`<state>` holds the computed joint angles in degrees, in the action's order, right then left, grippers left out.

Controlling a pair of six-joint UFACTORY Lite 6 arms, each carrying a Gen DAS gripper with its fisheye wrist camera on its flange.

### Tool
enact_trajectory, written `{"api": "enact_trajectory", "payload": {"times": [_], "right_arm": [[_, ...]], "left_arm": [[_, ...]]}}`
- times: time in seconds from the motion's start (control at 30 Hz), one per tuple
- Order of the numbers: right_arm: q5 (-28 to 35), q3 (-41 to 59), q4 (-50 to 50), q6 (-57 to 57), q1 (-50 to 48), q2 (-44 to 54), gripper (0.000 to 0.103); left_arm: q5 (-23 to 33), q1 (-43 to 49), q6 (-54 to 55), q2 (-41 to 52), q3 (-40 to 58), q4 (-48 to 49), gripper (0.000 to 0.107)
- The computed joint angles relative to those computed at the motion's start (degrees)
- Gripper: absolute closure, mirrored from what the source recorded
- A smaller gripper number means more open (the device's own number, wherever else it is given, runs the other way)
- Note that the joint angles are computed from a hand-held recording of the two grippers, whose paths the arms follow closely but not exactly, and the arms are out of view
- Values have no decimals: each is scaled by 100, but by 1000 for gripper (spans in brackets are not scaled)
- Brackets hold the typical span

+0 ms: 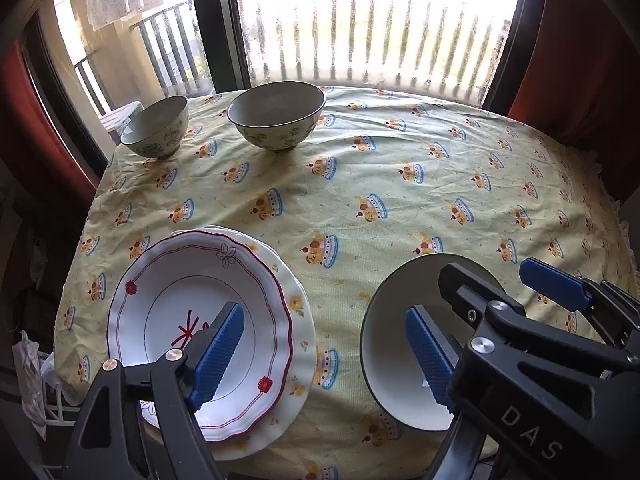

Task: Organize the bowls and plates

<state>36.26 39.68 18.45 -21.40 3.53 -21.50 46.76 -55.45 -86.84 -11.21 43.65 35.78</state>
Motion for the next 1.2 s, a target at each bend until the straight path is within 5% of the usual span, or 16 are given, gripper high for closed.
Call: {"api": "enact_trajectory", "payload": {"times": [0.33,0.63,0.93,1.2], "right_arm": [[-301,595,-1937,3616,1891,543,29],[0,1729,-3678,6629,3441,1634,29],[337,3131,-4517,8371,4458,3081,29],[764,5054,-4492,8656,4777,4650,29]], "left_arm": [[-652,1777,2626,-1209,-727,-795,22],[-1233,4241,6546,-1830,-991,-2725,21],[-1447,6683,10816,-1317,-744,-5032,21],[-1544,7922,12772,-85,152,-6136,21]]}}
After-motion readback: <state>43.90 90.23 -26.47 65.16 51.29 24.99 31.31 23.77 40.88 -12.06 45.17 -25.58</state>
